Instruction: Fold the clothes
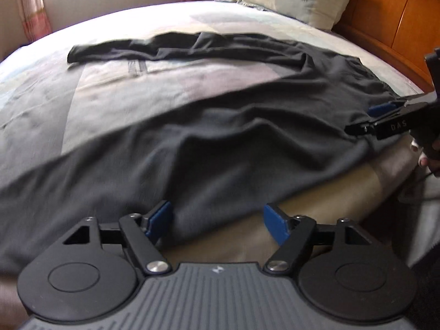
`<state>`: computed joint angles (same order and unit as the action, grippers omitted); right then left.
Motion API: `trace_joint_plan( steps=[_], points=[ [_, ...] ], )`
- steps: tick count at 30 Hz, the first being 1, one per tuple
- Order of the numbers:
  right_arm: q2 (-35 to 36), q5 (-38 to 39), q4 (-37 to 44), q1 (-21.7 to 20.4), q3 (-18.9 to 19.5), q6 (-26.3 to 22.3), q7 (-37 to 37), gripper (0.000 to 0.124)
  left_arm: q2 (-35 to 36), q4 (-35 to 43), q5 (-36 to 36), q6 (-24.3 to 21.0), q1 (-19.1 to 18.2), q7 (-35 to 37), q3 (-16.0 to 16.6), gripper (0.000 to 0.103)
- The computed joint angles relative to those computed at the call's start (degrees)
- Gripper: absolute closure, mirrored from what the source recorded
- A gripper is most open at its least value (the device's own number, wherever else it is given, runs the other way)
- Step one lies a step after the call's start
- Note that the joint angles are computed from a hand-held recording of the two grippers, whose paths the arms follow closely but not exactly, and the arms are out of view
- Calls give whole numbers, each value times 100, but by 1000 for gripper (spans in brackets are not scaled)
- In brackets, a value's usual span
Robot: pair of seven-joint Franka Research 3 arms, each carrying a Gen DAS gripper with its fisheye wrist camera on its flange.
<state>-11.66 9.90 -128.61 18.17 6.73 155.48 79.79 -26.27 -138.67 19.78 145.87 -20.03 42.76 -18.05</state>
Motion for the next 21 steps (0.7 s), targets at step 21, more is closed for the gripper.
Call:
trace_joint_plan(
  steps=[21],
  points=[
    [-894, 251, -879, -374, -351, 263, 207, 21, 675, 789, -390, -125, -128, 902, 140, 24]
  ],
)
